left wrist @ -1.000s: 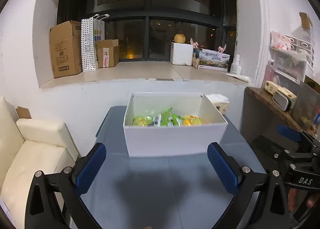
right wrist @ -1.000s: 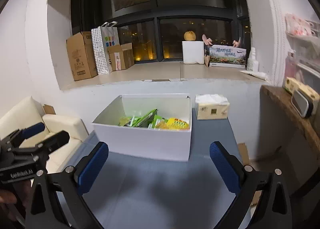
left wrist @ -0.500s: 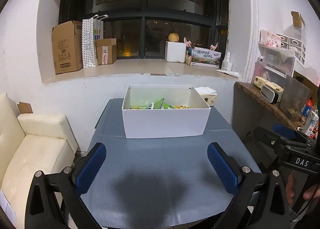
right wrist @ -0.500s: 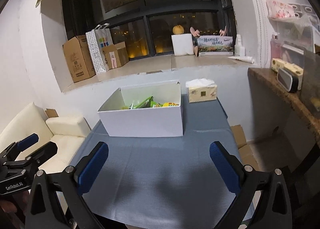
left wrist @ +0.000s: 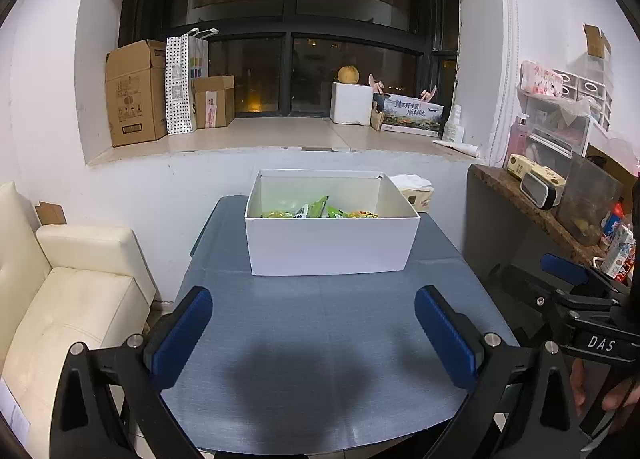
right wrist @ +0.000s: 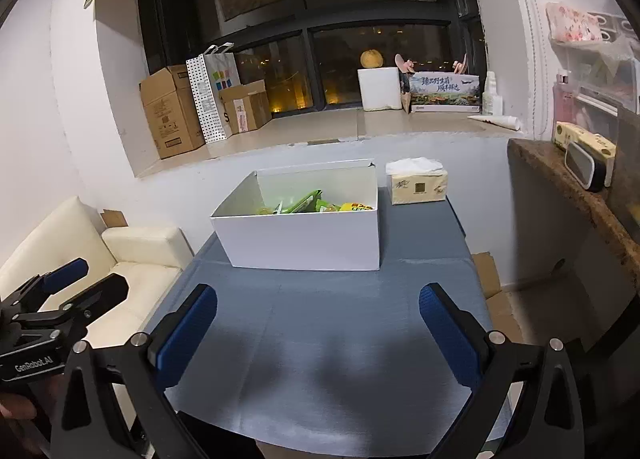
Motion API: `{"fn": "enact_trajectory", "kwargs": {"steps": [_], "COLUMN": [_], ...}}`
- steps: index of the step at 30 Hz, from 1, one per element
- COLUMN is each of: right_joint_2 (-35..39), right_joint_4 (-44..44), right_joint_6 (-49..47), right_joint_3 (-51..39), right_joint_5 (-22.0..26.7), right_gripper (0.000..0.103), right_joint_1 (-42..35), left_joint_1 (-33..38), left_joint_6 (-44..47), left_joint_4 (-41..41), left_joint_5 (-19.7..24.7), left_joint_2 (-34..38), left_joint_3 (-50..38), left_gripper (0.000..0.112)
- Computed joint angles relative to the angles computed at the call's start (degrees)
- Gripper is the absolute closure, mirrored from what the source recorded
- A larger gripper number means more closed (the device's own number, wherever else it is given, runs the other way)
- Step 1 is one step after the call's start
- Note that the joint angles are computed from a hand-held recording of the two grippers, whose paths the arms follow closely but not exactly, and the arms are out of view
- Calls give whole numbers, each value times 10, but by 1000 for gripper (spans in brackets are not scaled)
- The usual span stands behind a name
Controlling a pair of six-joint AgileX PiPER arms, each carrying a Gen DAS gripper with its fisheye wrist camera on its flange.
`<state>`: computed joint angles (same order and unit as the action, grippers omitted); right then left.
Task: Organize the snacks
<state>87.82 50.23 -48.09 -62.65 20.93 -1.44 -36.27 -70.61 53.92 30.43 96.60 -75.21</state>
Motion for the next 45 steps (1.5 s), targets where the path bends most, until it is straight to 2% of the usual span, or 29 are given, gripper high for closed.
{"fn": "enact_trajectory", "kwargs": {"steps": [15,26,38,45], "right_joint_2": [-6,-20,-28,-31], "right_joint_4": [-3,-15,-51,-35], "right_joint_6": [1,5,32,14], "right_joint_3": [0,11,14,16], "right_joint_5": [11,1,-6,-6], "right_gripper": [0,0,0,0], "right_joint_1": [-2,8,15,14], "left_joint_1": [-6,-11,-27,-32], "left_joint_6": [-7,-20,-28,-40], "left_joint_4": [1,6,23,32], "left_joint_5": [8,-10,17,21], "left_joint_2": [2,-16,-14,-18], "left_joint_3": [-1,20,13,19], "left_gripper": [9,9,9,9]}}
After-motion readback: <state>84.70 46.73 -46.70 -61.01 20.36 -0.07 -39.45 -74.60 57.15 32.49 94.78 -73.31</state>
